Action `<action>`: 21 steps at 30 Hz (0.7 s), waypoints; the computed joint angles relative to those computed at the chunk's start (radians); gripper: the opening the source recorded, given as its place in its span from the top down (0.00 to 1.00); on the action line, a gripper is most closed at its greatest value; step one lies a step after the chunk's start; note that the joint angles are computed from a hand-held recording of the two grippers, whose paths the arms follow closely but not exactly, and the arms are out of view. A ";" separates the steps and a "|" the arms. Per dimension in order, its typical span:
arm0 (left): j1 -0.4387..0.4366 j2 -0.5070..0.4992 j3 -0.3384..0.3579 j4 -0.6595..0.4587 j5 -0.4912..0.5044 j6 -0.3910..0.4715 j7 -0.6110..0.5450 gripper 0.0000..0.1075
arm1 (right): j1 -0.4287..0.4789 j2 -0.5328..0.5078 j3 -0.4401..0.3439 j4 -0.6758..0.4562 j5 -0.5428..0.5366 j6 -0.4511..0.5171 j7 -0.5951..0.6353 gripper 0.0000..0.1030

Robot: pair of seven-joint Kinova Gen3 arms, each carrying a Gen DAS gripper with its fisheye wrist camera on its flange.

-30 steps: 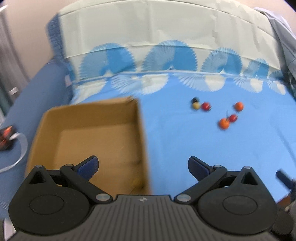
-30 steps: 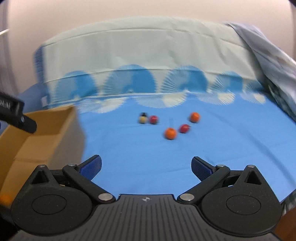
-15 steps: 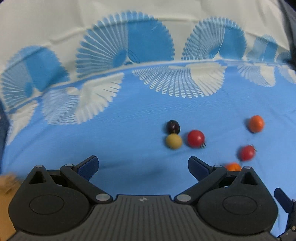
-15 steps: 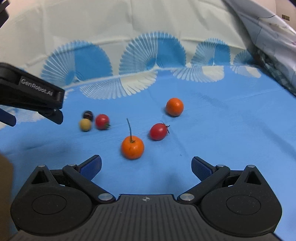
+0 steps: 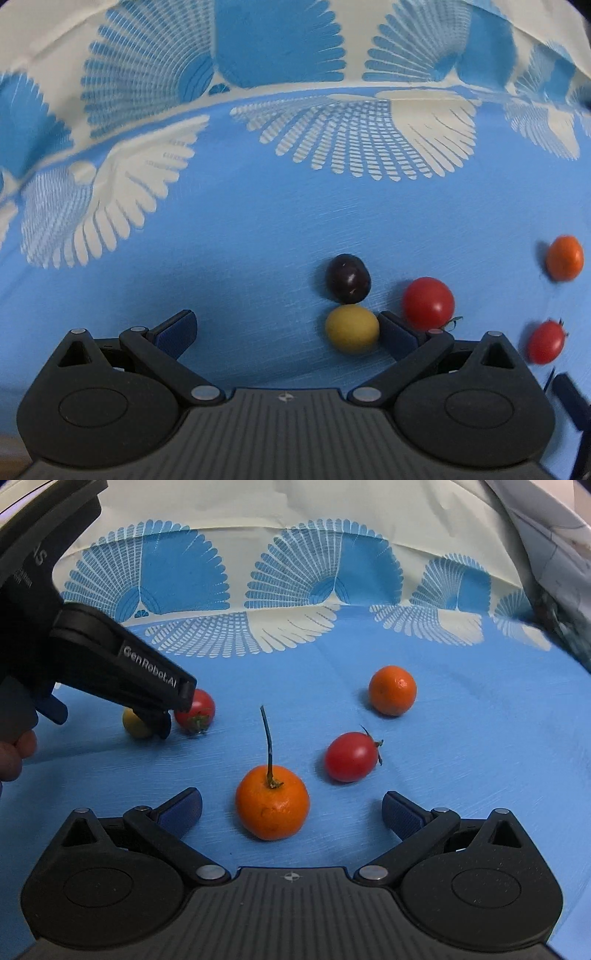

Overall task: Organize fruits
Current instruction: 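Grasp a yellow fruit with the left tool while the right grasps an orange, then carry the yellow fruit and orange over the box and release both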

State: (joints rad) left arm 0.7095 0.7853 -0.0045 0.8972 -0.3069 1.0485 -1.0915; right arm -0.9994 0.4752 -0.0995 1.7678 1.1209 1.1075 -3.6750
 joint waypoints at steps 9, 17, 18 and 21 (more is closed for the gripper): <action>0.025 -0.087 0.003 0.136 -0.027 -0.125 -0.035 0.71 | -0.009 -0.046 -0.024 0.074 0.098 -0.040 -0.104 0.63; 0.037 -0.269 0.022 0.305 -0.034 -0.147 0.053 0.71 | -0.030 -0.042 -0.043 0.111 0.165 0.063 -0.248 0.63; 0.037 -0.314 0.028 0.347 -0.033 -0.154 0.078 0.71 | -0.034 -0.042 -0.049 0.109 0.154 0.086 -0.250 0.63; 0.040 -0.444 0.058 0.457 -0.048 -0.149 0.143 0.70 | -0.059 -0.068 -0.070 0.096 0.095 0.166 -0.248 0.63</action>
